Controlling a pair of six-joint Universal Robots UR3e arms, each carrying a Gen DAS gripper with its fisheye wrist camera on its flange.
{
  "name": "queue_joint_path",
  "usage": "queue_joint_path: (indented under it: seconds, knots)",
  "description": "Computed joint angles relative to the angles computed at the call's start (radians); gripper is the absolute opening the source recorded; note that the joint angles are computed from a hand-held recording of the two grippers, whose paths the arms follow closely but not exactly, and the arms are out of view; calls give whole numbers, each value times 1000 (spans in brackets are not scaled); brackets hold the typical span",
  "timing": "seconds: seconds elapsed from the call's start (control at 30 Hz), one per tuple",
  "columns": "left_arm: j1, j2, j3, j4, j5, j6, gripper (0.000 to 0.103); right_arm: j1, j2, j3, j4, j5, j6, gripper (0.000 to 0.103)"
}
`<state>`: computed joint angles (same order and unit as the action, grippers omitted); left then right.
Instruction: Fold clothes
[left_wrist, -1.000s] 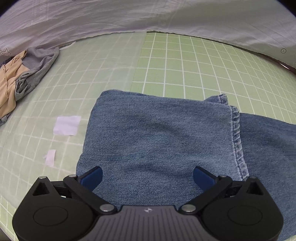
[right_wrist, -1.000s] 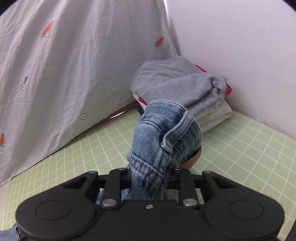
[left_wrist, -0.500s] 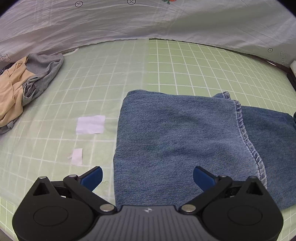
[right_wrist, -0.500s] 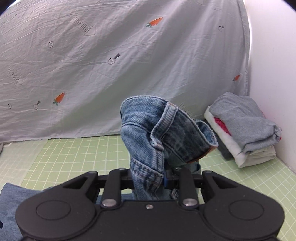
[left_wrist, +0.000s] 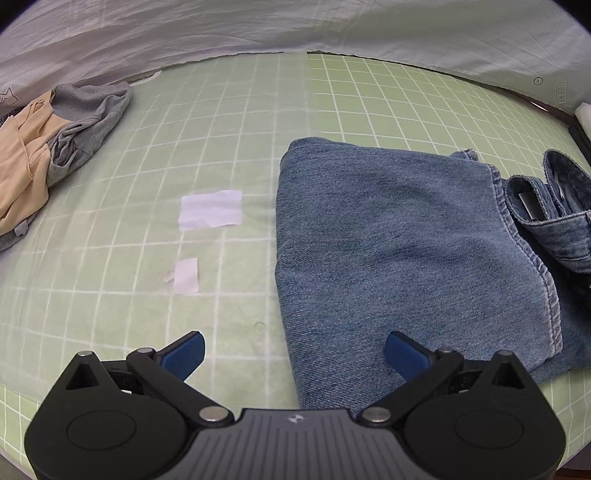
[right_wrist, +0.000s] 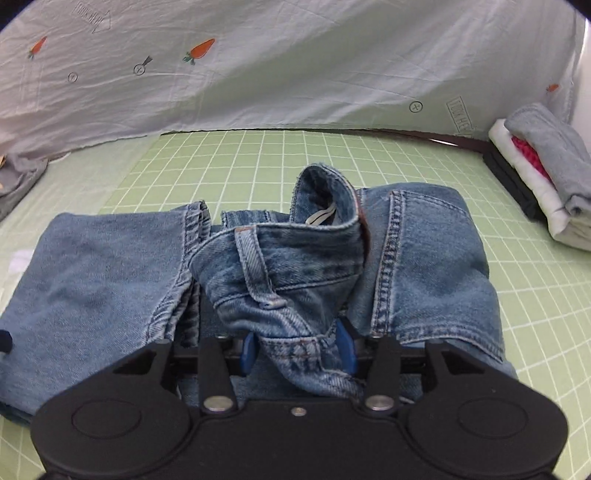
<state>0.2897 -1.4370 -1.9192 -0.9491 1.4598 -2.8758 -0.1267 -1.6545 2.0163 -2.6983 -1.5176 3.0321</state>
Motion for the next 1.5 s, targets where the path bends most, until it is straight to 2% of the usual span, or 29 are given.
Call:
queue_joint_path:
  seconds: [0.17,0.33,0.53,0.63,0.7,0.8,0.83,0.9,0.93,0.97,1.0,1.07,1.1,1.23,1.33,1.4,1.5]
  knots:
    - [-11,12,-15,5,-9,-20,103,-75,-123,46,35,85,1,49]
    - [-24,33,-37,3,-9,-40,103,-153,-206,92,-19,160,48,52]
    - [-29,37,-43,-3,-3,-57,103,-156,-87,4,-29,211,95,57]
    - [-36,32,-36,5,7,-68,103,-106,25,-65,-23,225,105,69]
    - [-36,32,-35,10,13,-69,103,-31,113,-113,-31,163,105,74]
    - [-31,34,-37,12,19,-69,103,99,257,-209,-1,-23,100,78]
    - [-29,34,-37,11,20,-69,103,126,294,-223,-12,-70,88,83]
    - [-22,33,-37,5,22,-74,103,161,345,-234,-38,-135,41,84]
    - [-18,34,-37,2,22,-74,103,169,349,-217,-70,-154,35,78]
    - [-14,34,-38,-1,22,-75,103,176,354,-201,-101,-174,28,63]
    - [-11,35,-38,-3,22,-78,103,180,357,-183,-132,-188,21,56]
    - [-7,35,-38,-7,21,-84,103,149,308,-138,-148,-129,18,33]
    - [-5,33,-37,-9,19,-85,103,132,280,-121,-143,-98,21,30]
    - [1,29,-33,-3,11,-93,103,99,134,-59,-85,-15,28,11]
    - [6,15,-28,8,4,-108,103,80,43,-1,-38,56,-20,10]
    - [9,-8,-18,7,-2,-123,103,102,69,2,-15,39,-69,11]
    - [1,-38,-2,7,-2,-137,103,136,132,-3,-49,-2,-89,24]
